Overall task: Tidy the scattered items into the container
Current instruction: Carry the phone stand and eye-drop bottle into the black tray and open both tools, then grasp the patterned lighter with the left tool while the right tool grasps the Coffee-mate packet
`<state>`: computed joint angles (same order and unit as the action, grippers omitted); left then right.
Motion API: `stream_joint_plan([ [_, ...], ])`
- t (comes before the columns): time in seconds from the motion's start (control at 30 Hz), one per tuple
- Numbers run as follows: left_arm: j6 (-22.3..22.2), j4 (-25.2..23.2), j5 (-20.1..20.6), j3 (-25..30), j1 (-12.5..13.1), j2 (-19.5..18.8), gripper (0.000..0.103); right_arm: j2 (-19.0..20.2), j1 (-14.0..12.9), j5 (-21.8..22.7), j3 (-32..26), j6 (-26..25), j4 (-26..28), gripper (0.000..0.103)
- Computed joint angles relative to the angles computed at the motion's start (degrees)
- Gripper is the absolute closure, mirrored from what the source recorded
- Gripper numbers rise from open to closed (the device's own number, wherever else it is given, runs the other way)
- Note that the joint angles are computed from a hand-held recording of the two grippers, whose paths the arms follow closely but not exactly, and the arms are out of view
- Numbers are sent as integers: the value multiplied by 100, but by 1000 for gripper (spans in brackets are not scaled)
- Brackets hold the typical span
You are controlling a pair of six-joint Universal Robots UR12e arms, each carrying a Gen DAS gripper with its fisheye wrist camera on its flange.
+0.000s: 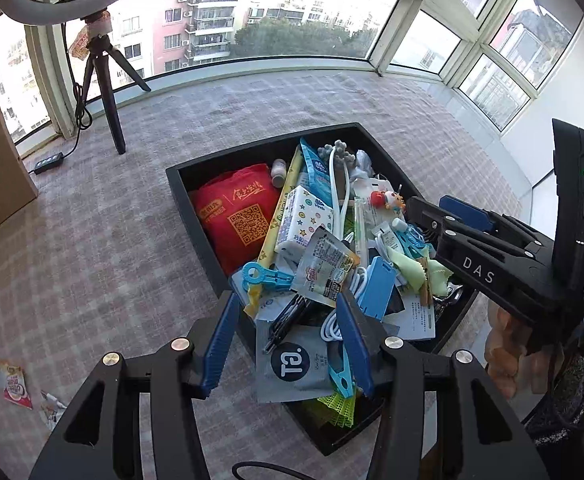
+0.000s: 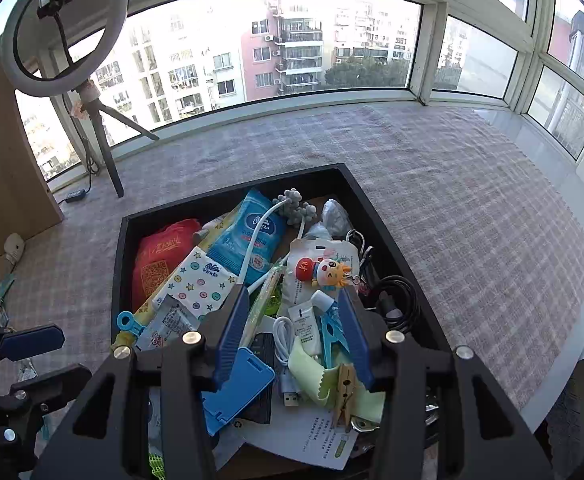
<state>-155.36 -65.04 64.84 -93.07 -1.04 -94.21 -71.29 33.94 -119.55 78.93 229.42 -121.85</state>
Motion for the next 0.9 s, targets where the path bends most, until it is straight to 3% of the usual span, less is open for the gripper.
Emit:
stream_joint_plan([
  [0.27, -380, 388, 432, -153, 731, -6, 55, 484, 146, 309, -644, -670, -208, 57],
  [0.6, -696, 913, 1087, -350, 1957, -137, 55, 1567, 374, 1288, -2132, -1867, -252, 57],
  [0.77, -345, 1065, 1334, -291, 2320, -306, 55, 2312, 540, 1964, -3227, -2719, 83, 57],
  [0.9, 143, 1006, 1355, -164, 2447, -451, 55, 2965, 681, 2368, -4272, -3422, 596, 50],
])
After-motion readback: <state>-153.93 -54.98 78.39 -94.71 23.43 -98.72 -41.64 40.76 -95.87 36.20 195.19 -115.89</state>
